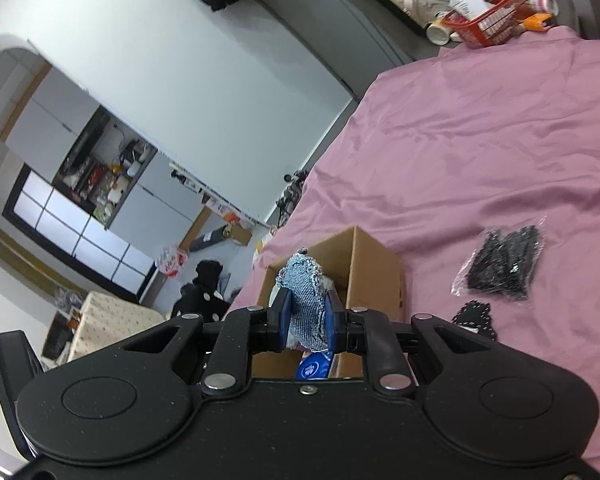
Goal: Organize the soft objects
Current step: 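Carry the white packet into the box with the left gripper while the right drops the denim plush in, then withdraw both grippers from the box toward the black patch and black bag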
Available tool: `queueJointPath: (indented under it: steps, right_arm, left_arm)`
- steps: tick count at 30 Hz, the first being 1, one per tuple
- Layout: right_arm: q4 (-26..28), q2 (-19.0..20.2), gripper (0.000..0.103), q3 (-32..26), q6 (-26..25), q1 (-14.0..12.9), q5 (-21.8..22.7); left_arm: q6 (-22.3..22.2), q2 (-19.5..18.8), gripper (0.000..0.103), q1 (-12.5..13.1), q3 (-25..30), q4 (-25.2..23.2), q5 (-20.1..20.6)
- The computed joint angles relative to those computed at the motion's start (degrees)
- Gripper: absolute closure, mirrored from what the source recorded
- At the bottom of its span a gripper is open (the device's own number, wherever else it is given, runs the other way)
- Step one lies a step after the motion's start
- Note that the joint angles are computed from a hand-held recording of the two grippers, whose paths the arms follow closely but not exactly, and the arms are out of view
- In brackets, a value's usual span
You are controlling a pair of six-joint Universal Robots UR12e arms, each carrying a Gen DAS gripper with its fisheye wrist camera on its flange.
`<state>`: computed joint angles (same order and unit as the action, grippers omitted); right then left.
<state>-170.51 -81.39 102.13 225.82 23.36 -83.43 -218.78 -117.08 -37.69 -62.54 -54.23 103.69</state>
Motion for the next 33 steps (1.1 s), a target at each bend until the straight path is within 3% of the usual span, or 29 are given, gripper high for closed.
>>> queueJointPath:
  steps: [7,10,12,13,33]
  right_arm:
    - [1.42,1.88,0.085,-2.14,-0.48,1.12,0.45]
    - [1.64,2.49,0.073,-2.55,0.91,1.18,0.96]
    - [2.66,2.50,0.060,-2.62,0.81,1.09,1.34]
    - [3.05,2.37,0.059,-2.56,0.79,1.15,0.77]
    - [4.75,-4.58,0.037,3.11,4.87,-2.33,-2.86]
  left_arm:
    - [-0.05,0.53,0.057,1.06,-1.24,-1.97,-1.99]
    - [0.67,0.25,0.049,1.29,-0.47,-3.92,-1.76]
    - [0.89,0.10,0.045,1.34,-0.06,-4.80,-1.46]
    - [0.83,0.13,0.044,1.38,-0.03,-4.84,-1.36]
    - [3.32,-2.45,0.031,-1.24,4.63,-4.72,2.09]
